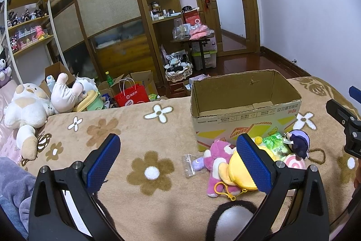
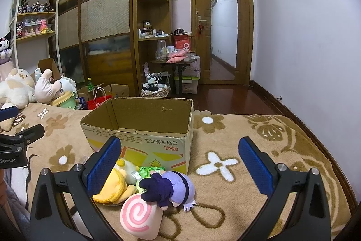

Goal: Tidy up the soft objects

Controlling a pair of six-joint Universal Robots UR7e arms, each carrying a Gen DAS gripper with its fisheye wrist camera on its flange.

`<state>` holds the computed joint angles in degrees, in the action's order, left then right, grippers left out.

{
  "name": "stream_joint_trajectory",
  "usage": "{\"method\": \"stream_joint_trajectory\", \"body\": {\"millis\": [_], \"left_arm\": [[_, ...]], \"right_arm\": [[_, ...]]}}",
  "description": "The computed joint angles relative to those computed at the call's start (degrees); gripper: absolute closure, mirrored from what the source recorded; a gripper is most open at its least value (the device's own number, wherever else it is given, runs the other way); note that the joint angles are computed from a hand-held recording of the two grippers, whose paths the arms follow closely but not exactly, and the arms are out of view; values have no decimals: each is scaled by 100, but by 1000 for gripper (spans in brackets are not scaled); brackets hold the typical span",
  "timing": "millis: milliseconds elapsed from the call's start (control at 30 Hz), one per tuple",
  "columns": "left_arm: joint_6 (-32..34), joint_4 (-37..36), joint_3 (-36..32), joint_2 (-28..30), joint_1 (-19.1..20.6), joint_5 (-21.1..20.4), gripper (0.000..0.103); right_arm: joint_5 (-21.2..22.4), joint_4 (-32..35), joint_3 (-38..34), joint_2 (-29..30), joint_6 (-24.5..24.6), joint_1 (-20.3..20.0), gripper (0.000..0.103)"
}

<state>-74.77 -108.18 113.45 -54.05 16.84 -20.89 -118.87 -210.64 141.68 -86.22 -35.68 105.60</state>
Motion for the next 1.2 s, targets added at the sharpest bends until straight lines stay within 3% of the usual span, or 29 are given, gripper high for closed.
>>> {"method": "stream_joint_trajectory", "body": {"millis": [1200], "left_arm": [[-42,102,22,-38,2,9,2]], "right_arm": [[-13,-7,30,61,-39,36,0]]}}
